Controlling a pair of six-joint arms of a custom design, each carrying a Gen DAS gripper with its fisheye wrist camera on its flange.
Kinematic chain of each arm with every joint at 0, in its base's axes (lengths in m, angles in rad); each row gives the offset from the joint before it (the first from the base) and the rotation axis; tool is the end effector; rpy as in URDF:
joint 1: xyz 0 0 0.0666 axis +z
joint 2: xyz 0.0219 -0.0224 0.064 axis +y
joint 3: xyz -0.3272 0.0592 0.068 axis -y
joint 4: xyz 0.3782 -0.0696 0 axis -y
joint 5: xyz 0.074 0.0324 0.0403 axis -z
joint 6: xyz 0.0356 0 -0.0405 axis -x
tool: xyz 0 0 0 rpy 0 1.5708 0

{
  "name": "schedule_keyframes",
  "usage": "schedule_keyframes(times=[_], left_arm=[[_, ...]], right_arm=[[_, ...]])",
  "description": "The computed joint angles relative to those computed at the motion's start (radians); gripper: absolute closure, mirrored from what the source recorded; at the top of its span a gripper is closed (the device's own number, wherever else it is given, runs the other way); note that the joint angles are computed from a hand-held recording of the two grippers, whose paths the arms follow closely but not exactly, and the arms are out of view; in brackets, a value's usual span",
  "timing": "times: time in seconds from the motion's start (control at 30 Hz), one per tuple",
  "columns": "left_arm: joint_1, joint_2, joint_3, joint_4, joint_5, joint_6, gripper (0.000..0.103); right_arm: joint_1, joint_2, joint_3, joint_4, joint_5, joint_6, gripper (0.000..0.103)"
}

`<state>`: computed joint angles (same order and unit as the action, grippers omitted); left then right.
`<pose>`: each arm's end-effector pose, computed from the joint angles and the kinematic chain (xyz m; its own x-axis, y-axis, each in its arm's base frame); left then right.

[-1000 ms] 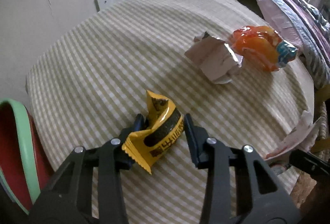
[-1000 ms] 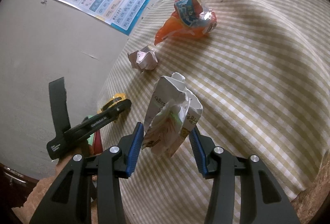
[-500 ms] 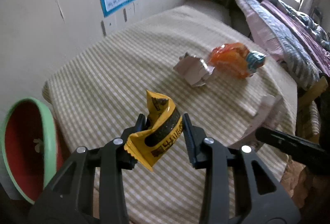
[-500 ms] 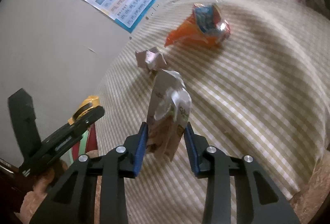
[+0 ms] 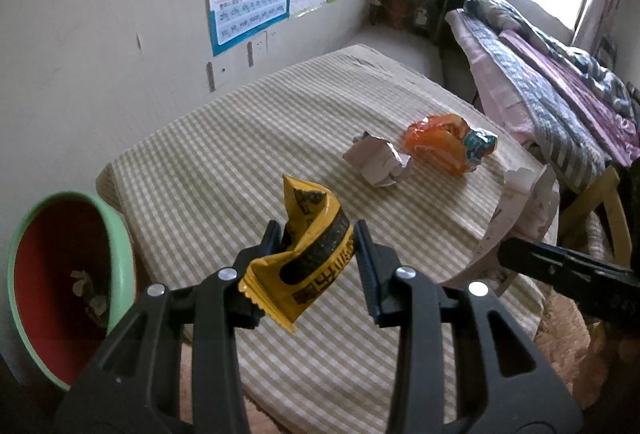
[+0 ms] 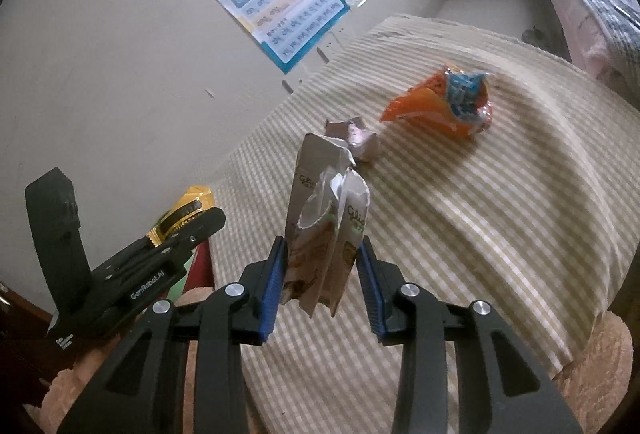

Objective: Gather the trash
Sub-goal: 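Carry the yellow and white wrappers over the green bucket and open both tools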

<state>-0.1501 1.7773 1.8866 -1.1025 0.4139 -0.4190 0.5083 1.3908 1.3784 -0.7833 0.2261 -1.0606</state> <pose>0.5807 -0.1027 0.3887 -0.6127 0.4694 -0.6359 0.6604 0.7460 -0.0857 0.4272 0.2284 0.3822 -0.5991 0.6398 -0.4815 0.3799 0.7564 0.5325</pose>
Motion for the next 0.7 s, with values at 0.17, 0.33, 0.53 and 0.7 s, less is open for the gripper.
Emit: schedule_keyframes(times=[0.17,0.33,0.53,0.7], left_arm=[[0.033,-0.008,0.007,0.012,0.022,0.014,0.068],[0.058,-0.017,0.001,0.021,0.025,0.016,0.067],[0.083,-0.014,0.001,0.014,0.030,0.021,0.067],[0.096,-0.013,0.008,0.018,0.038,0.027,0.067]], right_arm=[[0.014,0.028,0.053,-0.021,0.007,0.028,0.068],[0.031,0.067,0.109,-0.035,0.002,0.061,0.068],[0.050,0.112,0.176,-0.064,0.004,0.097,0.068],[0.059,0.117,0.193,-0.073,0.016,0.113,0.068]])
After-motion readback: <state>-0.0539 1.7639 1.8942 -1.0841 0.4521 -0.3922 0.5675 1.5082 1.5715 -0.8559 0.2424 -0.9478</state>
